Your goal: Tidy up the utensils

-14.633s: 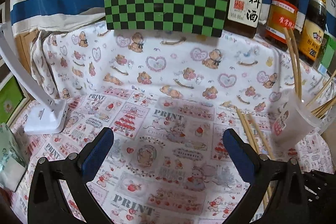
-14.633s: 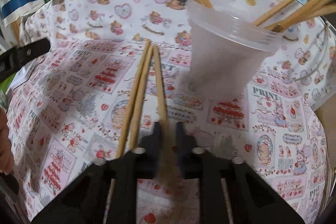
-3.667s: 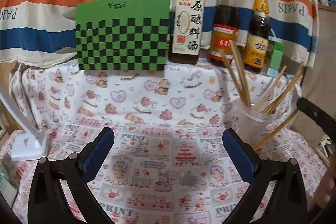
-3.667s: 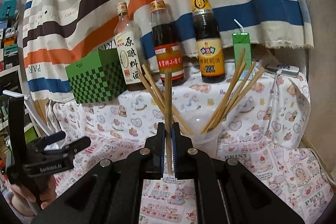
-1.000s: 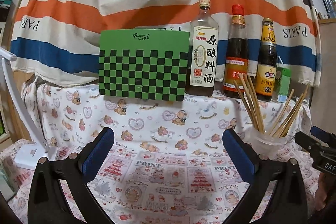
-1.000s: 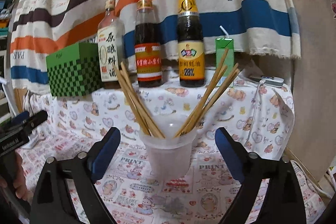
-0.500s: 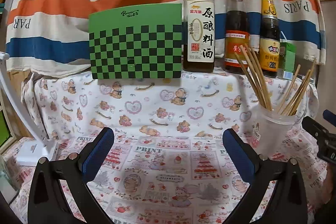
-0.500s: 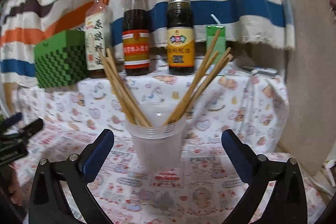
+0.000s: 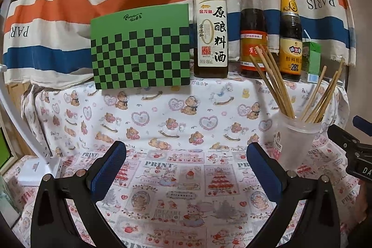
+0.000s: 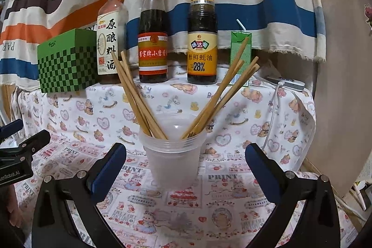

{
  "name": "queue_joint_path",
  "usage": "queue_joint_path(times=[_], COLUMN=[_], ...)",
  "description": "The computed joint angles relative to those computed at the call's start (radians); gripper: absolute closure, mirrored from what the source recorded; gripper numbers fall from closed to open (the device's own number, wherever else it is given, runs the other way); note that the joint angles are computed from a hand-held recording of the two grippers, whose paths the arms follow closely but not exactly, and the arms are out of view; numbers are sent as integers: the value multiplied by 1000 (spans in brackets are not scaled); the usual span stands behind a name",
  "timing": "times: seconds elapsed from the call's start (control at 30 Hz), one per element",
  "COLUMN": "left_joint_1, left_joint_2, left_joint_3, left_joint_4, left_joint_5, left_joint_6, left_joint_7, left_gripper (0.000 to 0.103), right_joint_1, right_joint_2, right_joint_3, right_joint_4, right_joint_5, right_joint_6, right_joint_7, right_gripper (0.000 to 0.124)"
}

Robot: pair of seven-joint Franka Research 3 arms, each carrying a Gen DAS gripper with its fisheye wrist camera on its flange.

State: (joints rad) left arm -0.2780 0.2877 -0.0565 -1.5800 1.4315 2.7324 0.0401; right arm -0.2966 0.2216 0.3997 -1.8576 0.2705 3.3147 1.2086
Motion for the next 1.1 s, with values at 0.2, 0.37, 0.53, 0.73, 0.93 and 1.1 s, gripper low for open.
queue_joint_path(times=[0.2, 0.37, 0.53, 0.73, 0.93, 1.1], left_joint_1=[1, 3, 2, 0, 1, -1], left_joint_2=[-2, -3, -1, -1, 1, 3], left_joint_3=[1, -2, -1, 0, 0, 2], left_joint_4=[-2, -4, -2, -3, -2, 1], left_joint_5=[7, -11, -15, -19, -27, -27], left_joint_6=[3, 1, 3, 1, 3, 1], left_joint_7=[-5, 9, 17, 19, 25, 25], left_gripper=[0, 0, 0, 0, 0, 1], right_joint_1=[11, 3, 10, 13, 11, 12], right_joint_2=[0, 0, 0, -1, -1, -1], right_joint_3=[-13, -4, -11, -14, -13, -14], right_joint_4=[0, -1, 2, -1, -1, -2], right_joint_5=[-4, -10, -1, -2, -6, -6], right_joint_6=[2, 1, -6, 0, 1, 1], right_joint_7=[6, 9, 2, 3, 7, 8], right_gripper=[21, 21, 21, 21, 21, 21])
